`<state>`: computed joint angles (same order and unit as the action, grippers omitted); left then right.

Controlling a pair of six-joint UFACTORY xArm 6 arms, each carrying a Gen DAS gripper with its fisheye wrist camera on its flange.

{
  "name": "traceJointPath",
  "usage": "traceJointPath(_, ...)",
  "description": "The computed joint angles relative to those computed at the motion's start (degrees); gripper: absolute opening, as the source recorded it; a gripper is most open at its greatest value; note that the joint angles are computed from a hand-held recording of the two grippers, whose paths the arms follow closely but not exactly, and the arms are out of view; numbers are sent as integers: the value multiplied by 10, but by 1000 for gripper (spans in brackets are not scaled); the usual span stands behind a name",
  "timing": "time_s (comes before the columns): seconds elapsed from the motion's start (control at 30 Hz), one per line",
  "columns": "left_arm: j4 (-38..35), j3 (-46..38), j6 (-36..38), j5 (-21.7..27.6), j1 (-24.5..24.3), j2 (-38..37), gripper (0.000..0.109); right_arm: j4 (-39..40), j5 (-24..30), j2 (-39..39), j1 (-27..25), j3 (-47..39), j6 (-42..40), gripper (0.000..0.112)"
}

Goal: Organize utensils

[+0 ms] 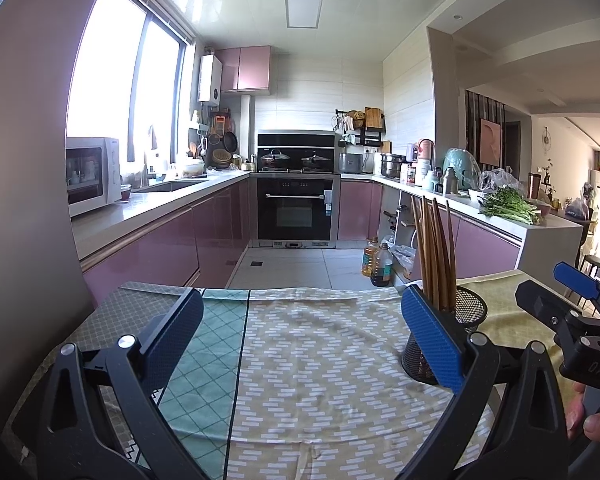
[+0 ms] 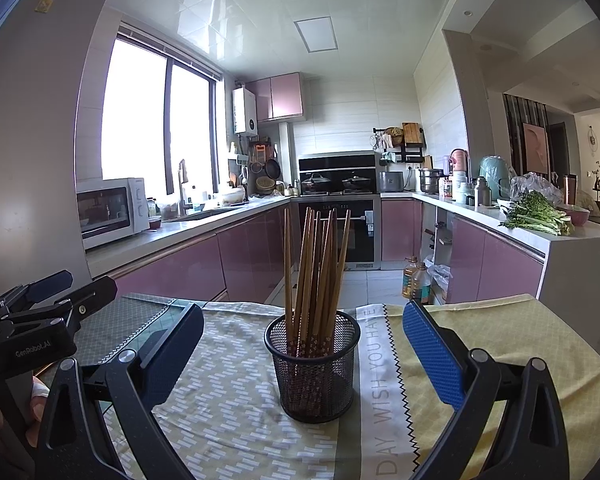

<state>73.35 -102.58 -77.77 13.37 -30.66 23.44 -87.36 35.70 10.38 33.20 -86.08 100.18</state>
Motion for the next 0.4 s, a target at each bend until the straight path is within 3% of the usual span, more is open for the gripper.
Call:
traceJointPath(0.13, -25, -1, 28, 1, -3, 2, 97, 5, -8, 0, -4, 2, -2, 97)
traceJointPath(0.27, -134, -4, 125, 10, -2, 15, 97, 56, -6, -11, -20, 23, -52, 97)
traceJointPath(0.4, -286, -23, 276, 46, 2, 39, 97, 271, 35, -9, -68, 38, -243, 97)
